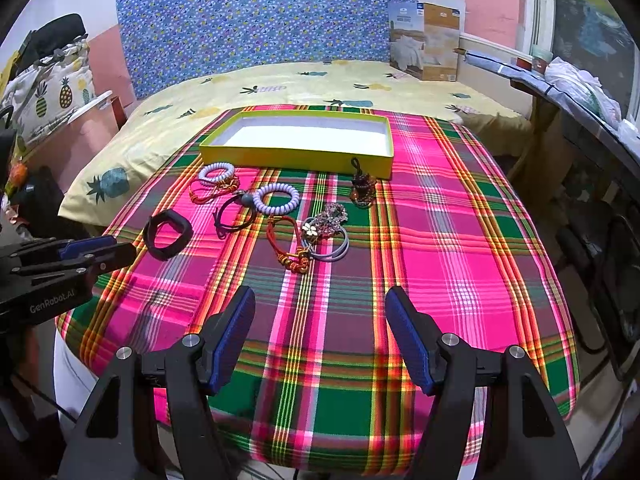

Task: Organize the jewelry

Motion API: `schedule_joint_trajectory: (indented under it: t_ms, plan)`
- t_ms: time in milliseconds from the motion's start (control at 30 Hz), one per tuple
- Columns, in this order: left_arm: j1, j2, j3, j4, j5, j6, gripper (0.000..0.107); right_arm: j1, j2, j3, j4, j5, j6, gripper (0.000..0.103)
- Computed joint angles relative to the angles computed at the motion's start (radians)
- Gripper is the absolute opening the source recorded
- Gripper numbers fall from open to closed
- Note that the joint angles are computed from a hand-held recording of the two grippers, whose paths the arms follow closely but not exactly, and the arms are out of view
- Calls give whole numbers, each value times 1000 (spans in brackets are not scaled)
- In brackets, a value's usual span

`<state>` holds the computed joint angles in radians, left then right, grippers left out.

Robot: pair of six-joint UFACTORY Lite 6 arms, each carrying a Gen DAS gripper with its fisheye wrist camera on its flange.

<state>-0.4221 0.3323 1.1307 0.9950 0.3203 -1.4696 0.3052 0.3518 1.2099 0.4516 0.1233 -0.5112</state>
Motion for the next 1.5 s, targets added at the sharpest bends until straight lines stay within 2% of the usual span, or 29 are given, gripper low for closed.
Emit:
schedule_joint_trajectory:
  t_ms: [1500]
  plan:
    - [7,11,-10,32,-26,-44,33,-1,4,5,-9,4,9,68]
